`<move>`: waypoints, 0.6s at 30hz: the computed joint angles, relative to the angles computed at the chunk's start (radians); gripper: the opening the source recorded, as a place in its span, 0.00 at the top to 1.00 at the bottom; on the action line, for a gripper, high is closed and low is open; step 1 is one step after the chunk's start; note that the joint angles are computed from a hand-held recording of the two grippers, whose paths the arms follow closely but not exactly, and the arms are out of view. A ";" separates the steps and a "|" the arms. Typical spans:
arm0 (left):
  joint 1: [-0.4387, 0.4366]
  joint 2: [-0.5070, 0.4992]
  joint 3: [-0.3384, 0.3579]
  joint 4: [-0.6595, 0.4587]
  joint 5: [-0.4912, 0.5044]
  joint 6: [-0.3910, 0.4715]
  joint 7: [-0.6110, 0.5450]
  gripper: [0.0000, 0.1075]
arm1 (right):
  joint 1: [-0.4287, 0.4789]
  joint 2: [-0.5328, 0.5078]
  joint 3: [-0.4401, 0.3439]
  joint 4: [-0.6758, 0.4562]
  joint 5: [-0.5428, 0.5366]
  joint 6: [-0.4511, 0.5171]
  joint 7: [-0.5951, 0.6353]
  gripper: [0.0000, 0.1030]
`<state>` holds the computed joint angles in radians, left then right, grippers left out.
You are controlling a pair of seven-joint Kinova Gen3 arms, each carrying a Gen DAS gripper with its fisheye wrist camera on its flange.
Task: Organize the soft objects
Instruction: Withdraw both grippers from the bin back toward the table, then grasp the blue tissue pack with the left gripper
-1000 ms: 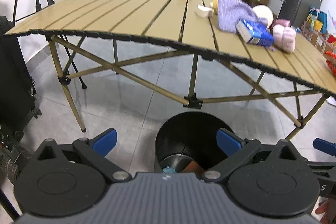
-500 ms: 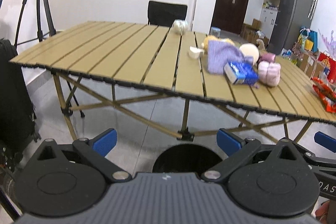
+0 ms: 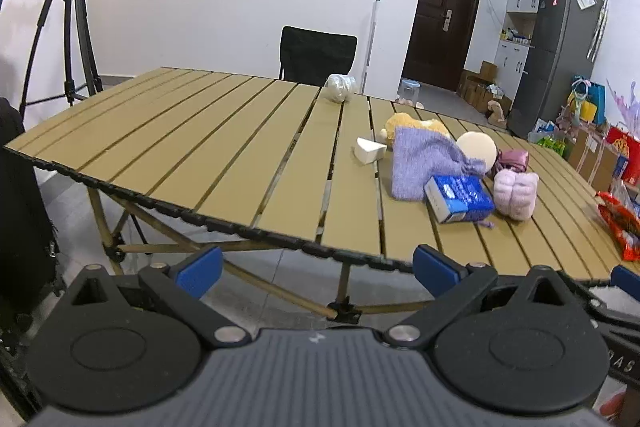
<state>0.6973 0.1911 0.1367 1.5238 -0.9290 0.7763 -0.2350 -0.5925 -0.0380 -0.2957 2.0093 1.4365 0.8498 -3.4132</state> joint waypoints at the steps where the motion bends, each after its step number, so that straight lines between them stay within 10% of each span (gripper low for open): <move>1: -0.004 0.008 0.001 -0.012 0.007 -0.003 -0.003 0.04 | 0.003 0.004 0.003 -0.002 0.004 0.000 0.001 0.00; 18: 0.075 0.211 -0.107 -0.292 0.116 0.031 -0.130 0.04 | 0.126 0.088 0.114 -0.066 0.152 -0.145 -0.042 0.00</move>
